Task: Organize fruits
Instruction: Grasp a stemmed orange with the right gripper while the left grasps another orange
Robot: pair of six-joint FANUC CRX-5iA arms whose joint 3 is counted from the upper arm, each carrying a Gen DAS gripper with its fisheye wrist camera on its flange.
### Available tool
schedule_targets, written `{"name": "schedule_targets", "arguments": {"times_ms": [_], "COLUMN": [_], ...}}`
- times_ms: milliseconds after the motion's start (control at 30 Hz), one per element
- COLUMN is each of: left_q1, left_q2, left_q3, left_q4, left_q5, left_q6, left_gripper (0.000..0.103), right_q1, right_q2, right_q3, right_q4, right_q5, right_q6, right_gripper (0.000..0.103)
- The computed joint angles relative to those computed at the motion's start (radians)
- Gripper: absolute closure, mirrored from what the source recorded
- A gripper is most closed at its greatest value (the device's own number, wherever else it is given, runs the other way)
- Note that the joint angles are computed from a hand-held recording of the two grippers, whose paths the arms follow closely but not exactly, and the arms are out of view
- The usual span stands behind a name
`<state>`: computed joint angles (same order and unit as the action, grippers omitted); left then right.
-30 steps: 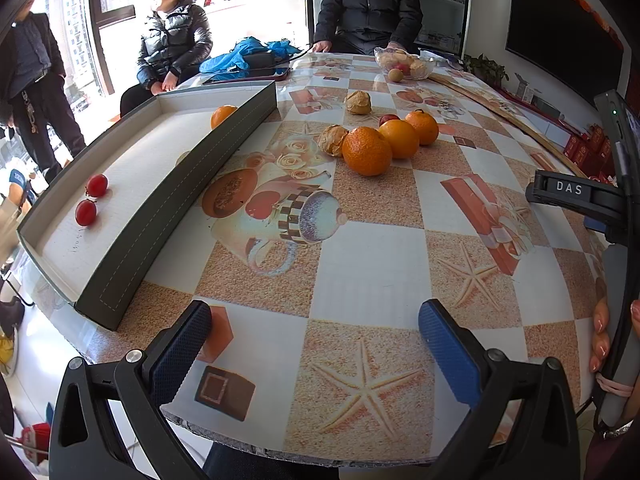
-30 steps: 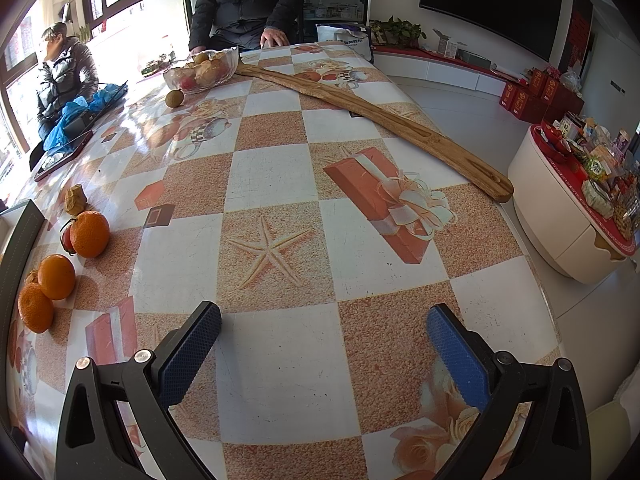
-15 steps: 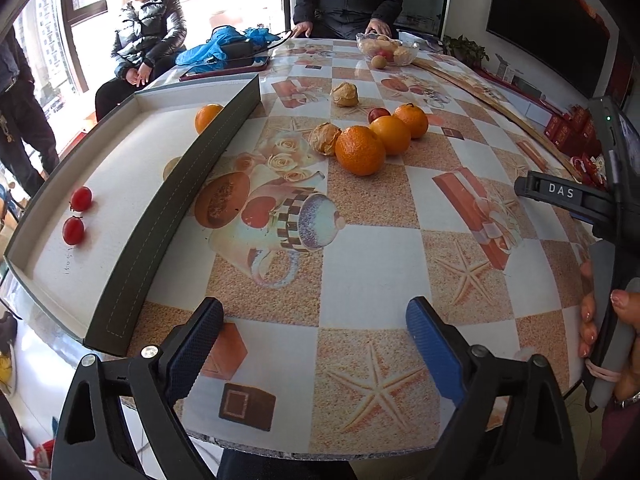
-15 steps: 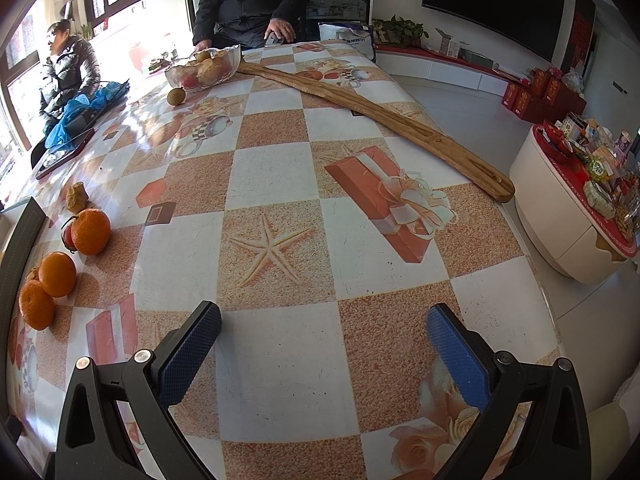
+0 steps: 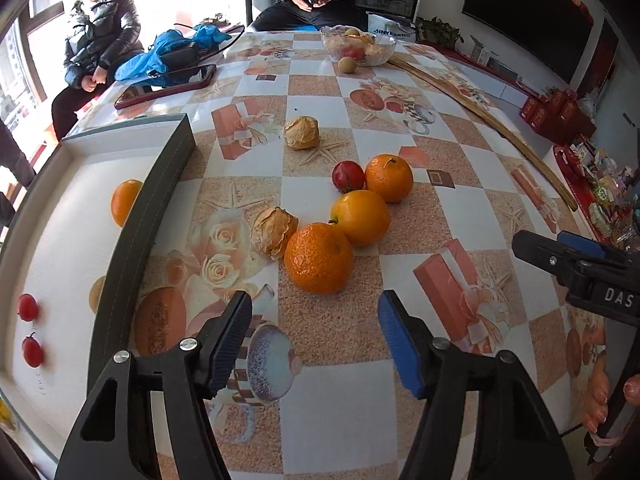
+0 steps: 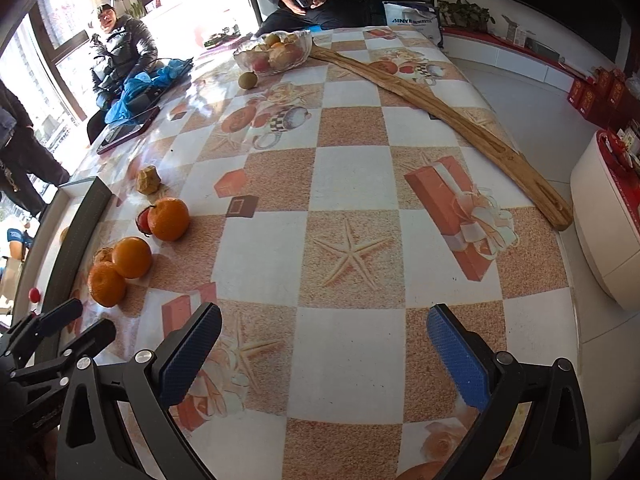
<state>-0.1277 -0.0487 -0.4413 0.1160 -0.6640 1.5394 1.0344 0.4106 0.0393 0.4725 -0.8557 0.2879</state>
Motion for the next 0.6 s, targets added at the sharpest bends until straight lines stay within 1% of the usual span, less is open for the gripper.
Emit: {"name": "schedule_targets", "arguments": {"times_ms": [100,200,267,300,333,367,400,433,467,500,533,567,600], "left_q1": [0.001,-0.016,-0.020,-0.020,-0.020,-0.024,-0.034,-0.035,-0.031,-0.021,-0.012,-0.002,0.008], "left_q2": [0.017,0.037,0.053,0.059,0.065,0.070,0.072,0.071,0.066,0.057,0.046,0.032,0.018], "left_q3": [0.003,0.033,0.048,0.051,0.053,0.060,0.072,0.071,0.063,0.045,0.027,0.005,-0.018], "left_q4": [0.011,-0.037,-0.049,-0.051,-0.053,-0.073,-0.120,-0.126,-0.119,-0.093,-0.071,-0.050,-0.022], "left_q5": [0.028,0.034,0.036,0.041,0.045,0.045,0.045,0.050,0.058,0.072,0.084,0.098,0.109], "left_q6": [0.014,0.050,0.063,0.067,0.070,0.089,0.125,0.119,0.106,0.080,0.058,0.035,0.003], "left_gripper": [0.034,0.034,0.034,0.035,0.039,0.048,0.054,0.063,0.063,0.063,0.063,0.063,0.063], "right_q1": [-0.012,-0.029,-0.038,-0.040,-0.046,-0.051,-0.059,-0.066,-0.063,-0.056,-0.051,-0.049,-0.045], "right_q2": [0.034,0.106,0.168,0.195,0.222,0.245,0.270,0.293,0.304,0.311,0.312,0.309,0.300], "right_q3": [0.073,0.199,0.297,0.337,0.380,0.420,0.464,0.508,0.518,0.523,0.523,0.521,0.502], "right_q4": [-0.019,-0.084,-0.133,-0.153,-0.182,-0.217,-0.264,-0.311,-0.306,-0.287,-0.282,-0.292,-0.277], "right_q5": [0.016,0.009,-0.017,-0.026,-0.035,-0.044,-0.062,-0.084,-0.085,-0.090,-0.088,-0.085,-0.077], "right_q6": [0.087,0.212,0.304,0.338,0.377,0.415,0.459,0.496,0.503,0.510,0.524,0.542,0.527], "right_gripper": [0.000,0.000,0.000,0.000,0.001,0.010,0.022,0.029,0.032,0.043,0.051,0.066,0.066]}}
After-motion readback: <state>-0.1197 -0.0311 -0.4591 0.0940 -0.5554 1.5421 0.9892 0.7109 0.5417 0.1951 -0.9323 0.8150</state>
